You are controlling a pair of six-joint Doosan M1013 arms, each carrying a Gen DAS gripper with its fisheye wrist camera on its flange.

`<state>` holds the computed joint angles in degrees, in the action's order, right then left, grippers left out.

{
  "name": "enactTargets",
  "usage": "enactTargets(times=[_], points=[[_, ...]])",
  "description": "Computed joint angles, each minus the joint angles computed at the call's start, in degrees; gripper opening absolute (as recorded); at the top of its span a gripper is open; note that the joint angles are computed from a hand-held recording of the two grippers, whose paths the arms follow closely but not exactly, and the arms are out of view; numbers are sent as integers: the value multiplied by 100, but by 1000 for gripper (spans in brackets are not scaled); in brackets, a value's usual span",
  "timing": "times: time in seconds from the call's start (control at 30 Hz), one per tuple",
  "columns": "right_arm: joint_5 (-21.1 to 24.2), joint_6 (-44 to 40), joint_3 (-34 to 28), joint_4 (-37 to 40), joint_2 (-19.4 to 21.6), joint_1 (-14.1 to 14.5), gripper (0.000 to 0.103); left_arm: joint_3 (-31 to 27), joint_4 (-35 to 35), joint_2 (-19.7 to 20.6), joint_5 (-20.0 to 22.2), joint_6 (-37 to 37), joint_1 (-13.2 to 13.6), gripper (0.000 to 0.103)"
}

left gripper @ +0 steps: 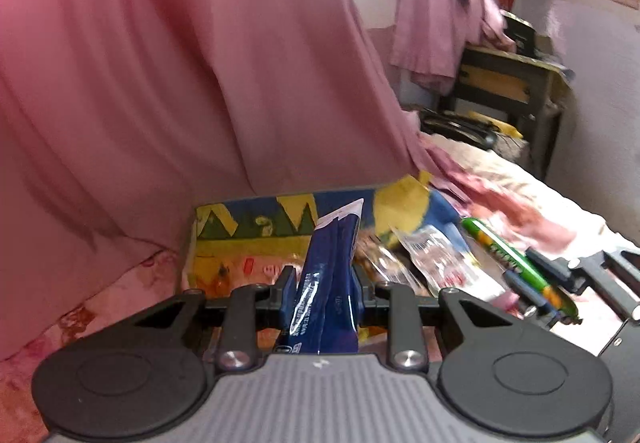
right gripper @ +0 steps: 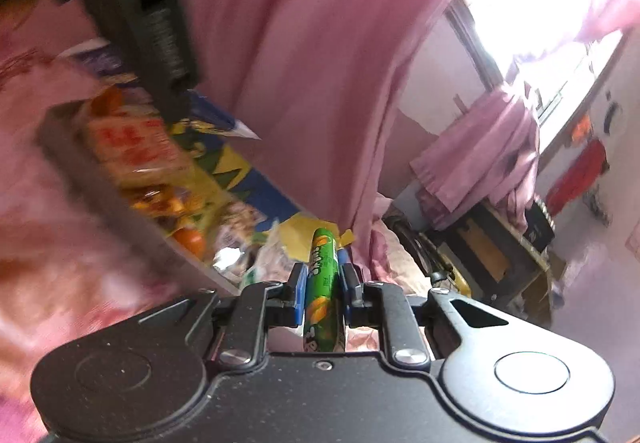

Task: Organize snacks
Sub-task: 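Carry the blue tube over the tray with the left tool while the right carries the green stick, then release the blue tube into the tray with the left tool while the right drops the green stick there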

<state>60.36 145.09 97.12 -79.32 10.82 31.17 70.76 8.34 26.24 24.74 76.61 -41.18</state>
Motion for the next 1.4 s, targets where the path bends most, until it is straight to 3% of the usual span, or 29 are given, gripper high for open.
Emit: enactTargets(times=[0.2,0.33,0.47,0.8,1.0,1.17,1.4], points=[[-483,656,-233,278,181,-450,18,-271,848,392,-97,-551,-33,30],[-601,882,-417,477,350,-607,18,-280,885,488,-177,-363,-41,30],[-678,903,-460,664,436,-689,18,-376,419,573,-119,23,0,31],[-843,1031,-463,1176,457,-793,19,-474,-82,675,0,537,7,31],[-787,1114,-456,1252,468,-816,19,-494,6,686,62,429,-19,31],[-802,1189,-424,1179,440,-797,27,-520,31,689,145,375,-32,34],[-755,1515,-353,1016,284,-766,40,-501,60,611,169,51,-18,53]])
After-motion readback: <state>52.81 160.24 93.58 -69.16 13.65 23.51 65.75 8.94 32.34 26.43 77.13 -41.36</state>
